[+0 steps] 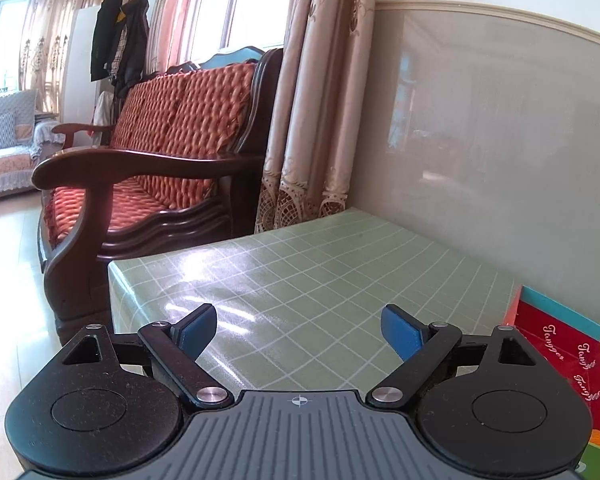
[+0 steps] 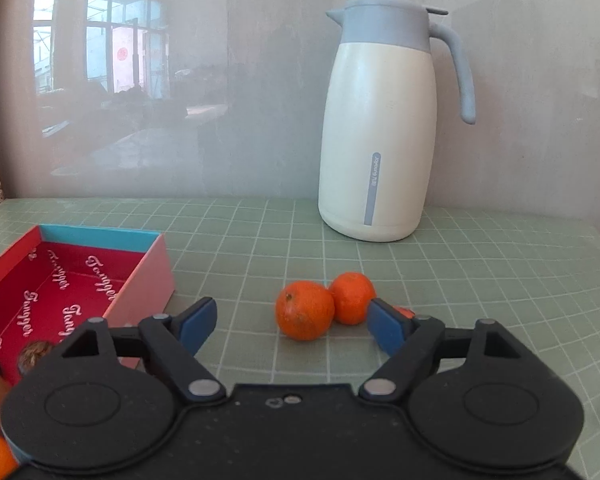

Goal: Organize fruits
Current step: 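Move the right tool to another mandarin and close on it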

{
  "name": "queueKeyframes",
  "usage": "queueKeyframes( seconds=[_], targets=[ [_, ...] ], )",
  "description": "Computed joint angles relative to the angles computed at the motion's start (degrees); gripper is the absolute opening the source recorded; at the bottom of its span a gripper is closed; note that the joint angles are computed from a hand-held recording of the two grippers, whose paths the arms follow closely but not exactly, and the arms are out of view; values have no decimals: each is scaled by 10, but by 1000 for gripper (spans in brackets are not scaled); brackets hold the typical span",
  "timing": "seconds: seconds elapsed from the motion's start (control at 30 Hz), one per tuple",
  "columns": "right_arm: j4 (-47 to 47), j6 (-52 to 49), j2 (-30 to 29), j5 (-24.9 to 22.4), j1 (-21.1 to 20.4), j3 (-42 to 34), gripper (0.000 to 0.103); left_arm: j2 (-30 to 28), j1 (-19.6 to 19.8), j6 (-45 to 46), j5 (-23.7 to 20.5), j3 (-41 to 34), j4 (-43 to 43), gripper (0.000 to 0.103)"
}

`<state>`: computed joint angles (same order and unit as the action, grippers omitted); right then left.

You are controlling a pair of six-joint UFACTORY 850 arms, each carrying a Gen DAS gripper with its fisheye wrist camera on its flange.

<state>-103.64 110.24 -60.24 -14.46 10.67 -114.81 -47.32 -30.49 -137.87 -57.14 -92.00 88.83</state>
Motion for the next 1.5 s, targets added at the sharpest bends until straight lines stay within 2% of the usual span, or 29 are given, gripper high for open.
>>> queueKeyframes(
  seconds=[0.1,0.2,0.27,0.47,0.7,0.77,0.8,0.87,0.97,1.07,1.17,1.2,1.27,1.33,1.37,1.43,1.47,1.5],
  targets=[
    [75,-83,-17,-1,2,-26,67,1,4,-3,10,1,-1,89],
    [113,-135,-27,-10,6,-39,53,-2,6,-4,21,-5,-5,89],
    [142,-176,-35,-18,9,-51,48,-2,6,-2,26,-5,-4,89],
    [114,-184,-44,-52,17,-60,38,-7,4,11,23,-12,-5,89],
    [124,-232,-53,-80,23,-71,38,-12,-1,27,14,-20,-1,89],
    [96,-210,-48,-83,24,-61,33,-15,-1,35,15,-25,-3,89],
    [63,-184,-44,-92,26,-51,23,-17,-2,39,15,-28,-5,89],
    [11,-143,-34,-92,28,-32,15,-18,-3,44,13,-31,-7,89],
    [-13,-127,-32,-80,28,-26,13,-19,-4,49,11,-33,-8,89],
    [-46,-71,-23,-51,21,-16,1,-20,-5,52,9,-35,-8,90],
    [-32,-70,-26,-42,16,-24,2,-19,-5,50,11,-34,-8,90],
    [-22,-81,-30,-42,15,-31,18,-19,-5,50,10,-33,-8,90],
    [39,-122,-36,-28,11,-44,42,-19,-5,52,11,-33,-6,90],
    [50,-135,-43,-30,11,-53,57,-19,-5,51,11,-33,-6,90],
    [39,-137,-46,-30,12,-57,69,-19,-5,51,12,-33,-6,90],
    [-3,-117,-48,-25,14,-60,72,-19,-3,51,17,-35,-9,90],
    [-19,-107,-49,-11,12,-63,71,-20,-2,52,21,-36,-11,90],
    [-21,-108,-52,6,11,-70,65,-20,-1,53,25,-38,-14,90]
  ],
)
